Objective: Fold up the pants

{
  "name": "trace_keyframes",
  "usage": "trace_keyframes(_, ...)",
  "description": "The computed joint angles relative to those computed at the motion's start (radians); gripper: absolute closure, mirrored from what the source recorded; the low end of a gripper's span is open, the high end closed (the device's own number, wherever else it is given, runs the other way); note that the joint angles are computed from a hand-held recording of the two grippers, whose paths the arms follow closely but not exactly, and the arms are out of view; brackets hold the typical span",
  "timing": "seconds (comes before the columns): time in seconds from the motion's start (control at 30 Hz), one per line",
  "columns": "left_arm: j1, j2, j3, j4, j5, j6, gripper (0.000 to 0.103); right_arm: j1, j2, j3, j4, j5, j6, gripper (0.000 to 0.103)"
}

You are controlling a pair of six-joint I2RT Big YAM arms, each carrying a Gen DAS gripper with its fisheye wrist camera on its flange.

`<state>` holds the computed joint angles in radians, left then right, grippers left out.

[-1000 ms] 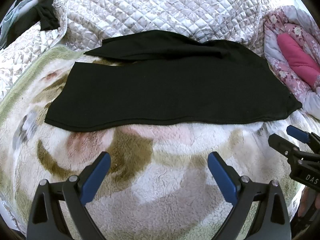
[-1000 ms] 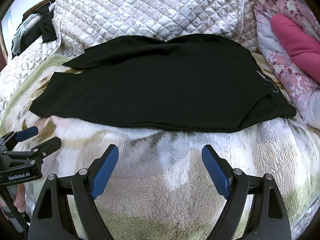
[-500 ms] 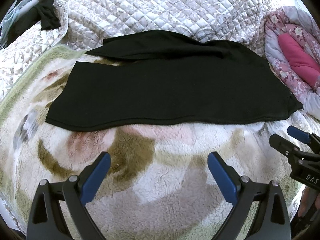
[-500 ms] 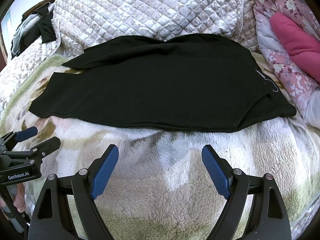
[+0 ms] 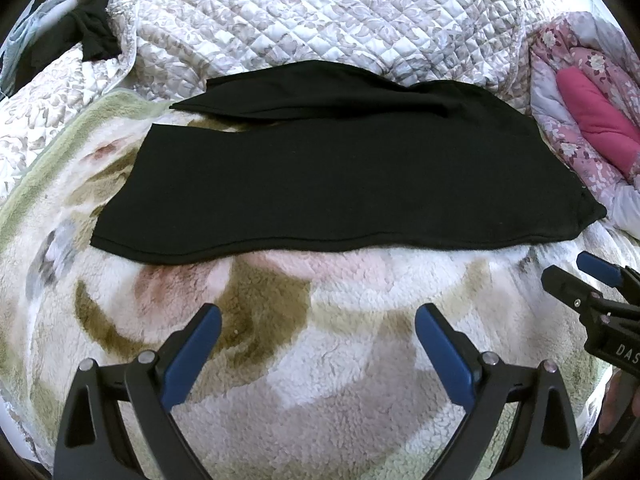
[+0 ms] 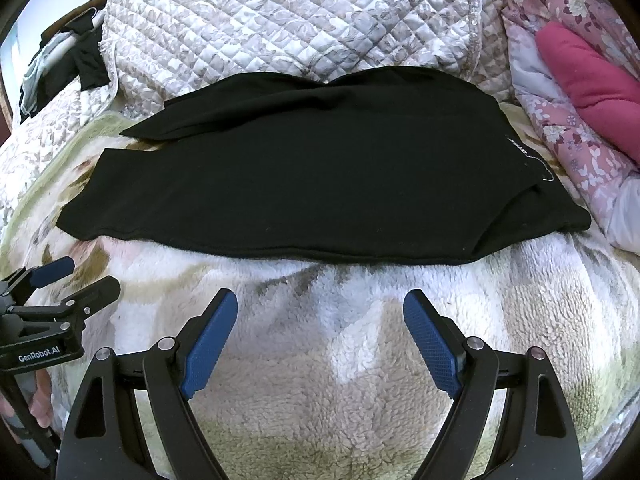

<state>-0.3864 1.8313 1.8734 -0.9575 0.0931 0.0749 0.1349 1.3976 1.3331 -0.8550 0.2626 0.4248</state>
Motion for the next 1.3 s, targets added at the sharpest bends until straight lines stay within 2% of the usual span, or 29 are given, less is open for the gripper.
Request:
trace_keyframes(0.2,0.008,0.006,0.009,0.003,0.023,-0.022,0.004,-0.002,-0.002,0.004,-0.010,0.014,0.007,0.018)
trace_keyframes(0.37,0.035,0.029,0.041,-0.005,0.081,-0.070,0.004,-0.030,-0.017,-0.005,-0.006,0.007,0.029,0.018)
trace_keyframes(0.47,0.064,0.075,0.102,-0.054,0.136,-0.141,0.011,-0.089,-0.039,-0.030,0.003,-0.038,0.107,0.018)
trace_keyframes(0.67,0.092,0.116,0.149,-0.044,0.189,-0.224,0.015,-0.213,-0.046,-0.058,0.037,-0.163,0.246,0.018)
trace_keyframes(0.73,0.099,0.141,0.177,-0.049,0.199,-0.245,0.016,-0.242,-0.033,-0.054,0.056,-0.206,0.268,0.018)
trace_keyframes(0.9,0.097,0.194,0.242,-0.033,0.182,-0.260,0.016,-0.263,0.027,0.010,0.084,-0.182,0.246,0.021)
trace_keyframes(1.0,0.101,0.238,0.308,-0.058,0.180,-0.280,0.019,-0.278,0.041,0.023,0.120,-0.146,0.251,0.040)
trace_keyframes(1.07,0.102,0.268,0.355,-0.075,0.168,-0.292,0.026,-0.292,0.042,0.024,0.128,-0.123,0.287,0.066)
trace_keyframes(1.17,0.100,0.299,0.406,-0.097,0.141,-0.299,0.036,-0.319,0.039,0.019,0.135,-0.149,0.335,0.078)
trace_keyframes(1.23,0.097,0.312,0.427,-0.104,0.128,-0.290,0.049,-0.321,0.043,0.026,0.129,-0.155,0.330,0.083)
trace_keyframes(1.27,0.097,0.319,0.440,-0.111,0.118,-0.289,0.064,-0.322,0.045,0.030,0.130,-0.157,0.323,0.091)
trace_keyframes(1.3,0.098,0.326,0.454,-0.121,0.107,-0.288,0.083,-0.324,0.043,0.029,0.133,-0.162,0.319,0.092)
